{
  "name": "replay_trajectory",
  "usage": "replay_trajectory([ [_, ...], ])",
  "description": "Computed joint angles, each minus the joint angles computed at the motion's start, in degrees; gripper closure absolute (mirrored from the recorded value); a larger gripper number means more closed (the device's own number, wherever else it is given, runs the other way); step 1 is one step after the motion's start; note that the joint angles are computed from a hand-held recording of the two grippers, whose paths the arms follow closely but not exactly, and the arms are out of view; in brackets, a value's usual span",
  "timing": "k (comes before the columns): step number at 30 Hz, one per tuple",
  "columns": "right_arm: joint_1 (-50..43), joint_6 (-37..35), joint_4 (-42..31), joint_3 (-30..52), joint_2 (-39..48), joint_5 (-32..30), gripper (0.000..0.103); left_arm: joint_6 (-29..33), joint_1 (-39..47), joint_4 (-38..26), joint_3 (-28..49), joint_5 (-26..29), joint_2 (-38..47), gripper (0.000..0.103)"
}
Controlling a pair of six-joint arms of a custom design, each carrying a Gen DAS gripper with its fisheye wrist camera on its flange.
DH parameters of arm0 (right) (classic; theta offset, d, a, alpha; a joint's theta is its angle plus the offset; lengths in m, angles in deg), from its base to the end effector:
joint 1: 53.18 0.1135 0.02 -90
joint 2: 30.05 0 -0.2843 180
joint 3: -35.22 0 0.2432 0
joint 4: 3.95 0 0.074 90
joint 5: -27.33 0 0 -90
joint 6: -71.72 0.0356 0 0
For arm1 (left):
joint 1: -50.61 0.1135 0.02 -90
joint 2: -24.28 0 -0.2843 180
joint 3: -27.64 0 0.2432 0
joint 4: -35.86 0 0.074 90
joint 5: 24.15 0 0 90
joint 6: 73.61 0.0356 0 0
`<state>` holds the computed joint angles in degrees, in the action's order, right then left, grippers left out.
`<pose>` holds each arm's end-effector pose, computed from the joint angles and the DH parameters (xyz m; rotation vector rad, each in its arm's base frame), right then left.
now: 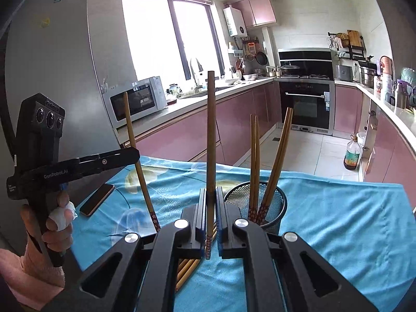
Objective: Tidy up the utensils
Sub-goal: 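Lower the left gripper's chopstick into the mesh holder while the right gripper inserts its own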
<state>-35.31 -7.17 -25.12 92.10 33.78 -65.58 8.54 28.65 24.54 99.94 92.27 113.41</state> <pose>0.2209 0.0731 0.2876 -0.1543 2.0752 0.3632 0.3111 -0.1425 0.2774 0.5460 2.0291 -0.7926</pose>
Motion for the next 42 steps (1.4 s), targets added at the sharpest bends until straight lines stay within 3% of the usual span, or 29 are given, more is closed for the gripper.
replay_trajectory([
  [8, -2.91, -3.14, -2.43, 4.42, -1.58, 0.24, 0.097, -1.01, -2.96, -0.12, 7.11, -0.99, 2.05, 0.096],
  [17, -5.81, -5.86, -2.82, 8.70, -0.51, 0.37, 0.097, -0.78, -6.63, 0.21, 13.69, -5.62, 5.56, 0.096],
  [26, -6.34, -6.95, -2.37, 11.04, 5.51, 1.99, 0.097, 0.31, -9.21, -1.09, 20.51, -10.18, 13.62, 0.096],
  [32, -6.99, -7.47, -3.63, 12.02, 9.28, 2.00, 0.097, 1.39, -10.31, -4.77, 25.87, -10.72, 19.39, 0.096],
  [42, -6.91, -8.19, -8.21, 13.87, 14.39, 1.67, 0.097, 3.88, -10.33, -9.07, 28.27, -10.98, 24.53, 0.096],
])
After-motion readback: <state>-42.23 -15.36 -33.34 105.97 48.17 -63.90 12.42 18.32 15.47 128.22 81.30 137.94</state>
